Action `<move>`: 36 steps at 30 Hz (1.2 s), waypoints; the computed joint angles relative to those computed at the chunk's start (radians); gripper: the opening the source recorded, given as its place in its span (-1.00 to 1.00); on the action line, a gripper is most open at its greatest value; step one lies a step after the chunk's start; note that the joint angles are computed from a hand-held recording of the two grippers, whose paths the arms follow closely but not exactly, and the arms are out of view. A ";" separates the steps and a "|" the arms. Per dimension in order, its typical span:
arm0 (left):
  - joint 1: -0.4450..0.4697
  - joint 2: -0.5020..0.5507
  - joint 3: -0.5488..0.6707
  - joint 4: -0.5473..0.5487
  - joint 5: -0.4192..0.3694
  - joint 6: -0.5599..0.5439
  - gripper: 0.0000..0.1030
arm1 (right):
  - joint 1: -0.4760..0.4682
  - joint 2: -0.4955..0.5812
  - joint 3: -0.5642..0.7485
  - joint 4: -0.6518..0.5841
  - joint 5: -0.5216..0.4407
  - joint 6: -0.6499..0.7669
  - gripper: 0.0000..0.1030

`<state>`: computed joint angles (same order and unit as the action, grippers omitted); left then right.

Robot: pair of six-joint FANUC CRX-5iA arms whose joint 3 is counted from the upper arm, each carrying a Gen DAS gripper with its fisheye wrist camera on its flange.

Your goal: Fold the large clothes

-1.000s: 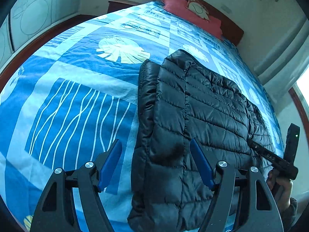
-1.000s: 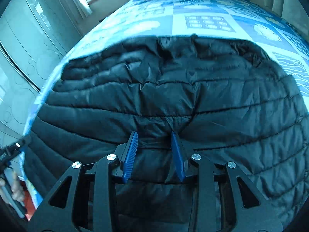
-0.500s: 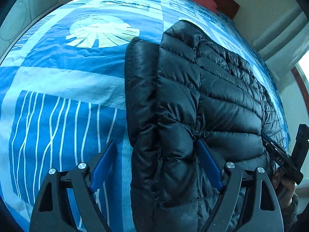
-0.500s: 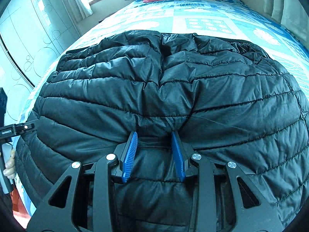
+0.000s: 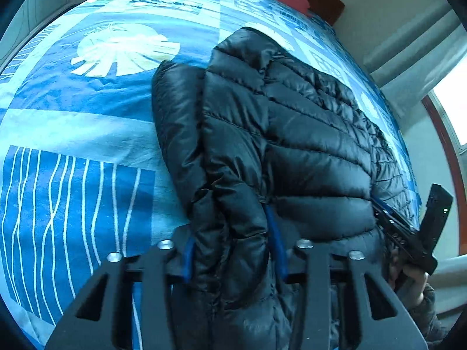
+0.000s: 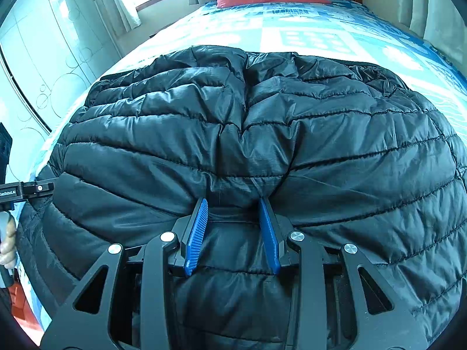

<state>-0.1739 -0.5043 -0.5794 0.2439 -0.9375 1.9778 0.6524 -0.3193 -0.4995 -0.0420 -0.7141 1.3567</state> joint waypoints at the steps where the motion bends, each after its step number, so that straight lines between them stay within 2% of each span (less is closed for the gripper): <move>1: -0.009 0.001 0.010 -0.008 -0.003 0.015 -0.43 | 0.007 -0.002 -0.004 0.010 0.002 -0.011 -0.31; 3: -0.045 0.004 0.055 -0.062 -0.019 0.076 -0.56 | 0.013 -0.005 -0.007 0.017 -0.001 -0.020 -0.31; 7: -0.139 0.011 0.173 -0.180 -0.045 0.193 -0.61 | 0.018 -0.006 -0.006 0.018 -0.003 -0.024 -0.31; 10: -0.251 0.041 0.288 -0.288 -0.068 0.278 -0.61 | 0.005 -0.001 0.009 -0.002 -0.013 0.002 -0.31; 15: -0.423 0.173 0.506 -0.437 -0.138 0.371 -0.62 | -0.104 -0.011 0.085 -0.181 -0.091 0.148 -0.30; 17: -0.488 0.247 0.601 -0.494 -0.174 0.401 -0.62 | -0.153 -0.036 0.096 -0.217 -0.114 0.187 -0.27; 19: -0.527 0.314 0.674 -0.520 -0.195 0.413 -0.61 | -0.189 -0.063 0.093 -0.215 -0.123 0.212 -0.09; 21: -0.565 0.373 0.742 -0.547 -0.223 0.418 -0.61 | -0.238 -0.083 0.096 -0.229 -0.137 0.250 -0.07; 26: -0.633 0.541 0.928 -0.594 -0.299 0.389 -0.61 | -0.427 -0.101 0.122 -0.320 -0.198 0.371 -0.05; 32: -0.668 0.714 1.080 -0.568 -0.312 0.349 -0.61 | -0.592 -0.079 0.141 -0.373 -0.230 0.450 -0.04; 36: -0.678 0.799 1.130 -0.531 -0.285 0.336 -0.61 | -0.674 -0.076 0.148 -0.413 -0.258 0.505 -0.04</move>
<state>-0.8516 0.2943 0.5509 -0.2866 -1.2224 2.3134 -0.0219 -0.3953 -0.3512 -0.4555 -0.9722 1.8614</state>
